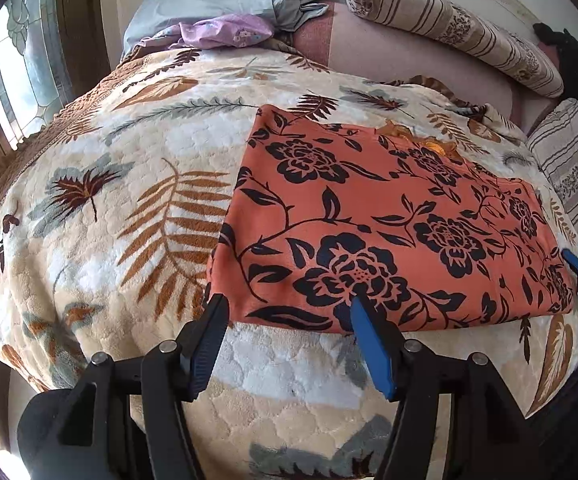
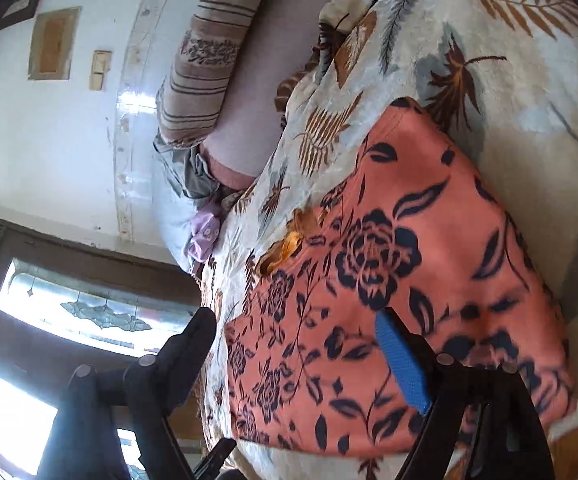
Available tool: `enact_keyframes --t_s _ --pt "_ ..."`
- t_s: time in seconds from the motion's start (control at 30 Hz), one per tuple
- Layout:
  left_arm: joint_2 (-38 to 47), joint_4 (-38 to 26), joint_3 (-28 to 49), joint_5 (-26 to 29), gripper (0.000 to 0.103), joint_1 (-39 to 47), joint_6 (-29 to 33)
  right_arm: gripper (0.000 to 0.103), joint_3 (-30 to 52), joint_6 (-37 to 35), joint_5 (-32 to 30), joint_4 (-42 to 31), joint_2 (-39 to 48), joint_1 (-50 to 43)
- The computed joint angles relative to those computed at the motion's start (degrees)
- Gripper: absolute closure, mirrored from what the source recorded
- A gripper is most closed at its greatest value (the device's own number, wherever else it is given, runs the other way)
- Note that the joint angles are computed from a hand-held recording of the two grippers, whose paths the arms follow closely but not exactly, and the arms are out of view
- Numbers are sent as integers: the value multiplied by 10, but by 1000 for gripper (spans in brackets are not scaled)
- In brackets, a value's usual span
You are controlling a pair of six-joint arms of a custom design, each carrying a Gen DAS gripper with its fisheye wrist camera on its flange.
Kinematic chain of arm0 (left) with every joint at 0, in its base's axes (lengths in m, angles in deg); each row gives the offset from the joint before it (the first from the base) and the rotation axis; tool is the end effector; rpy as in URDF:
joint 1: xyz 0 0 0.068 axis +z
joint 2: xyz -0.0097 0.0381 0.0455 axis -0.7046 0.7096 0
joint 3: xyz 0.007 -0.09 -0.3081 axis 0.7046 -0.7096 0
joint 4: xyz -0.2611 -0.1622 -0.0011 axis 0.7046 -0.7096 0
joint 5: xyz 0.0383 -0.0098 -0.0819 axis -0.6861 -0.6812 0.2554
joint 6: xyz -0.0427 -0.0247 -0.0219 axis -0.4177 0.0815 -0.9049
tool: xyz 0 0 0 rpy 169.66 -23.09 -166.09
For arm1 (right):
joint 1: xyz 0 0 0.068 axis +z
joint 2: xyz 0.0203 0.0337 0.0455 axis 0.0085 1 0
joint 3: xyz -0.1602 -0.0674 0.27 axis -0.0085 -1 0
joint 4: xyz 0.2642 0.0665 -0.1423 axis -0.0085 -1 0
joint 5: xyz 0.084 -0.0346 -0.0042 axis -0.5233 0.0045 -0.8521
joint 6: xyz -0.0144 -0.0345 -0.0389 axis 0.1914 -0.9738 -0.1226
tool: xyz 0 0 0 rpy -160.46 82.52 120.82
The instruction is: Fold small clothes
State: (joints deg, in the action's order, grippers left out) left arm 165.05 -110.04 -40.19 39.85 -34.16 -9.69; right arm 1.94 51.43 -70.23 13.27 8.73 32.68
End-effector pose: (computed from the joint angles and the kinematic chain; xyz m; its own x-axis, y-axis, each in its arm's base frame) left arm 0.3187 0.0479 0.2062 -0.8018 0.1875 -0.5675 0.2878 0.9533 -0.0916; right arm 0.2113 0.1285 0.1858 -0.5033 0.8391 -0.2062 0.2734 0.3810 0.8832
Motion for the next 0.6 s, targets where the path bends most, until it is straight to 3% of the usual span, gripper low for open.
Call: enact_keyframes --t_s 0.17,0.3,0.4,0.5,0.6 --pt "-16 -9 -13 17 39 2 2 15 -60 134 144 10 -7 170" --pt "-32 -19 -22 23 39 2 14 14 -114 212 179 97 22 194" --pt "-41 -24 -25 24 39 6 18 14 -124 220 200 55 -22 170" --pt "-42 -32 -23 23 39 10 11 14 -143 232 153 105 -5 110" --pt "-44 -39 -23 20 38 9 10 14 -125 216 141 62 -18 92"
